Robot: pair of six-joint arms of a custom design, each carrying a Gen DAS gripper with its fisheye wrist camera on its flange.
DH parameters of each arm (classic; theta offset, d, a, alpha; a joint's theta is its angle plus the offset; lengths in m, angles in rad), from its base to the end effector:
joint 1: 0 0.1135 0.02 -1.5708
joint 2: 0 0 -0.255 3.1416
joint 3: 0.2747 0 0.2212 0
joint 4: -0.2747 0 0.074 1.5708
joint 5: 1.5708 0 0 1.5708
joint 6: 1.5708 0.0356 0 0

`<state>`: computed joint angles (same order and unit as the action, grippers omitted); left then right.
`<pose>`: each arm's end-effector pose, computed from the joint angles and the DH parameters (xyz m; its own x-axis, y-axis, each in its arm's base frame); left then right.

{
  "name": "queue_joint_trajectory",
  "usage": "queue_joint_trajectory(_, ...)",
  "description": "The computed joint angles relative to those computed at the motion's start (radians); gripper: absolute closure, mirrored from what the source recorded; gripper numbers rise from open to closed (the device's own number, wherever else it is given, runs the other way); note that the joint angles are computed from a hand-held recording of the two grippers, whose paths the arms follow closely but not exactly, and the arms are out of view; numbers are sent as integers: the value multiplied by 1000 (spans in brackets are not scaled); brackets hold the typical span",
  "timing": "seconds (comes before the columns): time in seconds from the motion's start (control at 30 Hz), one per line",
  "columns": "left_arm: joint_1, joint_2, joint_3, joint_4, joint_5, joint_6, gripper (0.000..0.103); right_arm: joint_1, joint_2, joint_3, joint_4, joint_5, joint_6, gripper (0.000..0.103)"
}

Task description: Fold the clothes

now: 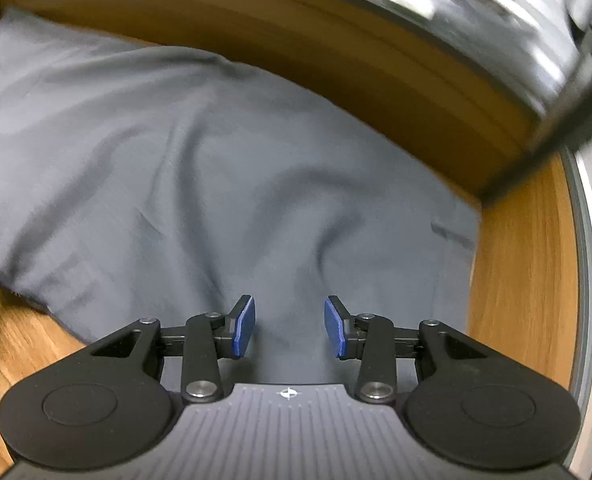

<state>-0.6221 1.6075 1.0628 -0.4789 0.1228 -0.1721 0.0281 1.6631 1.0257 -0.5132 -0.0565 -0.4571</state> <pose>0.2408 -0.1780 0.2160 -0.7917 0.3586 -0.4947 0.5020 0.8432 -0.1922 0.2948 0.0103 0.1889 -0.7964 -0.4632 -0.3888 -0.4486 0.8837 -0.1338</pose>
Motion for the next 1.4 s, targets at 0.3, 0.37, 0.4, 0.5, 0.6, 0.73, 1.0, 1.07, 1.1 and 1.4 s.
queue_joint_trajectory(0.3, -51, 110, 21, -49, 29, 36, 60, -93, 68, -66, 88, 33, 16, 63)
queue_joint_trajectory(0.37, -50, 77, -23, -38, 18, 21, 60, -115, 72, -67, 90, 13, 8, 62)
queue_joint_trajectory(0.4, -43, 52, -45, -29, 23, 2, 60, -118, 73, -63, 83, 11, 6, 62)
queue_joint_trajectory(0.5, -14, -22, -107, -8, 43, -58, 59, -80, 43, -71, 80, 60, -17, 63)
queue_joint_trajectory(0.6, 23, -118, -173, -18, 35, -87, 59, -26, -44, -101, 73, 75, -14, 63)
queue_joint_trajectory(0.73, 103, -260, -253, -66, 24, -115, 58, 87, -159, -107, 4, 32, 69, 62)
queue_joint_trajectory(1.0, 538, -508, -338, -275, 108, 109, 56, 527, -210, -126, -25, 76, 367, 61)
queue_joint_trajectory(1.07, 664, -524, -339, -321, 141, 200, 54, 633, -170, -116, -7, 108, 440, 61)
queue_joint_trajectory(1.1, 721, -528, -336, -342, 152, 245, 54, 678, -149, -115, 7, 123, 477, 61)
queue_joint_trajectory(1.4, 1160, -483, -274, -461, 252, 566, 43, 882, 93, -8, 18, 283, 760, 62)
